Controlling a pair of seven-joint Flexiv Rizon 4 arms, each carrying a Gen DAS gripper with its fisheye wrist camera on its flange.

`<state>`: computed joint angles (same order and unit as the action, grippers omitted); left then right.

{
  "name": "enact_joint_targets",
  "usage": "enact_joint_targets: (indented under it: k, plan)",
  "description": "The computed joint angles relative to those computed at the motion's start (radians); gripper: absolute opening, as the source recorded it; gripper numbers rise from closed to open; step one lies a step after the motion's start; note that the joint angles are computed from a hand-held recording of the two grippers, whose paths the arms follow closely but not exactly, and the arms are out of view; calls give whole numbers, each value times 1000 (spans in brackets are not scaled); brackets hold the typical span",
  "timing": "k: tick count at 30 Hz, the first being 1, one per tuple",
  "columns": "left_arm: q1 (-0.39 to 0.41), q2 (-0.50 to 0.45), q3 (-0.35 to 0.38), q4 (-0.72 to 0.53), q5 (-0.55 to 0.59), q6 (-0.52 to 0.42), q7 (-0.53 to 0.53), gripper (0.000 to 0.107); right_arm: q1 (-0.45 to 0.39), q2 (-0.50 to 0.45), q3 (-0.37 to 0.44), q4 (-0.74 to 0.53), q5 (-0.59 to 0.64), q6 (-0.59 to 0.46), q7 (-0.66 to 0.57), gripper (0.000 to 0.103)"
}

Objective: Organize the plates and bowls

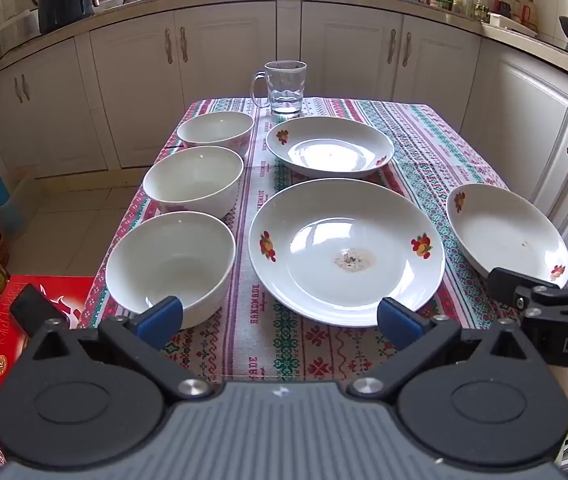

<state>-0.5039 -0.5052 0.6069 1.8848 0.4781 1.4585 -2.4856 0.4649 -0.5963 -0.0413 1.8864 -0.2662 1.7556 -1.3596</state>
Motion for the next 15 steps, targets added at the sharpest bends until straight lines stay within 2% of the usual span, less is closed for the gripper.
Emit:
enact_joint_targets:
  k: [15]
  plan:
    - [66, 33, -79, -29, 142, -50, -105, 102, 1, 2, 1, 4, 6, 8, -8, 103]
